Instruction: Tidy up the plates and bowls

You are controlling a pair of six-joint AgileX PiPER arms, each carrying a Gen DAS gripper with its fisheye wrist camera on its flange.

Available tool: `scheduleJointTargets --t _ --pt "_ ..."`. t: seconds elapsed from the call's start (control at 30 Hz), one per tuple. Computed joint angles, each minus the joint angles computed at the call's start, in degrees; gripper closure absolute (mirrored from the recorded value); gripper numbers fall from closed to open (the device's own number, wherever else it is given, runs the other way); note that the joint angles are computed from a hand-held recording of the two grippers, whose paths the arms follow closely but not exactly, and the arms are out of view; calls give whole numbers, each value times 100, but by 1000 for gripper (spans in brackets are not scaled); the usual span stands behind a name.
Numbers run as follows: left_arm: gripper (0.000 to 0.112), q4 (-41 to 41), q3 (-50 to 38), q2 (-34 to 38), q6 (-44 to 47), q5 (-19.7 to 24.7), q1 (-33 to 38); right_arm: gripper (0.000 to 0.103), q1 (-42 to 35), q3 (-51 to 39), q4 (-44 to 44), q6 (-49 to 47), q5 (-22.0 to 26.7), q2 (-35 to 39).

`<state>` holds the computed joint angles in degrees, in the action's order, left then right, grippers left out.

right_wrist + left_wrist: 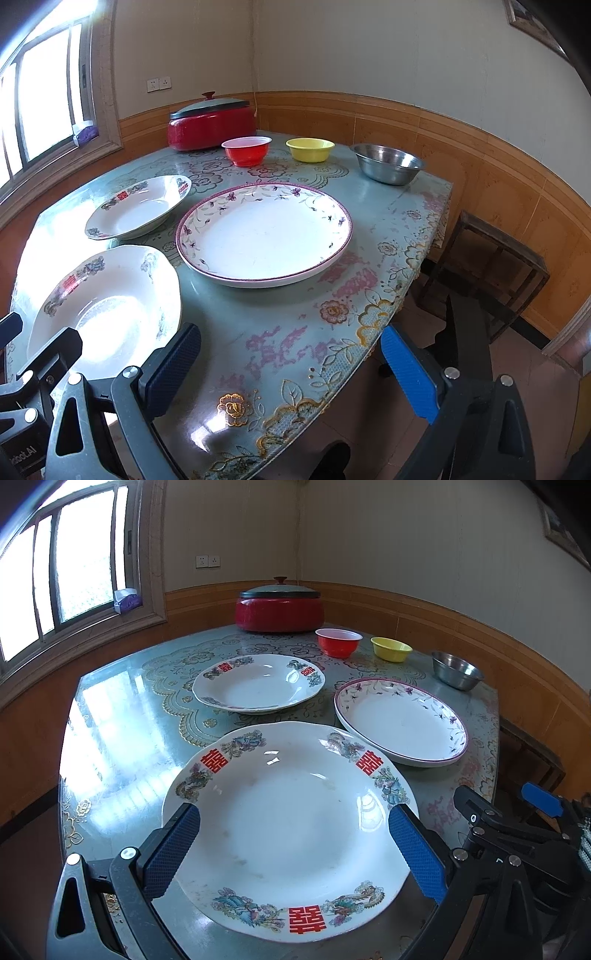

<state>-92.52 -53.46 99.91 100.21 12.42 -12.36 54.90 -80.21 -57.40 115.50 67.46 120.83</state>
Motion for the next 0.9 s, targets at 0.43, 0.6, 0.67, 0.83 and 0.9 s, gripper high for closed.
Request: scheduleJointTargets --t 0.43,0.6,0.67,0.83,0.9 --pt "10 166 -15 25 -109 -64 -61 3 4 84 -33 46 -134 -14" --pt "10 92 15 11 8 -49 -80 3 -2 111 -36 80 -128 -27" --pt "10 132 10 13 -43 -49 -77 3 -12 103 -30 49 -154 -23" --pt "10 131 10 8 -59 -31 -58 3 -7 102 -57 37 -161 -25" --pt "10 136 11 9 -56 -29 -55 3 -8 115 -62 52 -179 -27"
